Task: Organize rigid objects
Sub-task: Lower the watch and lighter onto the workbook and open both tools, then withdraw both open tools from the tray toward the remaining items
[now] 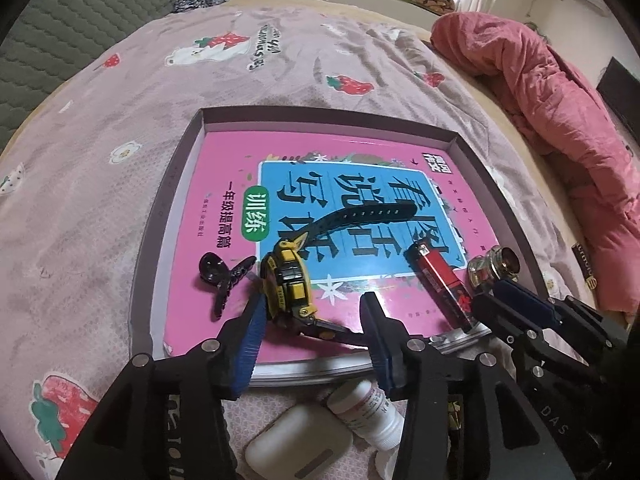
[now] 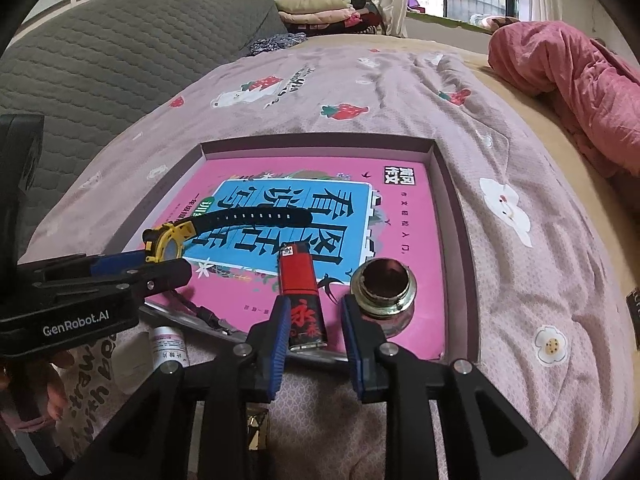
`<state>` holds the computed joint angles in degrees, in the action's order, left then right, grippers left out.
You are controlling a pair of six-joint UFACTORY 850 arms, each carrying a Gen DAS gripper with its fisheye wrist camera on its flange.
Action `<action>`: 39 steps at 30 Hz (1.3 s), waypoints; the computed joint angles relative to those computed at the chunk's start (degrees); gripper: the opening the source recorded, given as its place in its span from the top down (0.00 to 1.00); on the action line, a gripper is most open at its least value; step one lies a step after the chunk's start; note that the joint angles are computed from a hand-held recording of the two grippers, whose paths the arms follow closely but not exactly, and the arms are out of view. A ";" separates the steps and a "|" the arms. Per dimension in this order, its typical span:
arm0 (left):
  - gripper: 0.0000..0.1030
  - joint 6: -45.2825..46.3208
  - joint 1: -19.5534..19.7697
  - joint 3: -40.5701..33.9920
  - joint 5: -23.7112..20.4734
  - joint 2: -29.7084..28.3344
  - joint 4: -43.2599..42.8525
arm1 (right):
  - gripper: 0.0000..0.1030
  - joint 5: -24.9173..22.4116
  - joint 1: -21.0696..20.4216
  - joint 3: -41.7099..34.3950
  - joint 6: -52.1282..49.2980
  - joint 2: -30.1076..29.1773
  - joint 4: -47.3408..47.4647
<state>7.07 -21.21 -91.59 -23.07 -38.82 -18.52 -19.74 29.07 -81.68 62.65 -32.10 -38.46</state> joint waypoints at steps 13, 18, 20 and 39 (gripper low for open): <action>0.37 7.84 1.11 1.29 1.28 1.52 -8.12 | 0.55 -0.95 0.14 0.38 3.41 0.83 -3.03; 0.33 10.78 2.64 2.80 1.83 2.95 -14.05 | 0.51 -0.56 -0.12 1.45 7.06 1.84 -5.87; 0.30 8.04 2.73 4.16 4.25 4.02 -11.89 | 0.50 -0.69 -0.14 1.77 8.00 2.14 -6.75; 0.27 5.31 2.63 10.86 7.43 9.15 -8.85 | 0.38 -2.12 1.50 4.39 16.51 5.01 -14.28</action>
<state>12.38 -18.58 -80.73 -15.65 -29.68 -27.37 -21.86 30.58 -77.29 79.16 -27.10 -52.74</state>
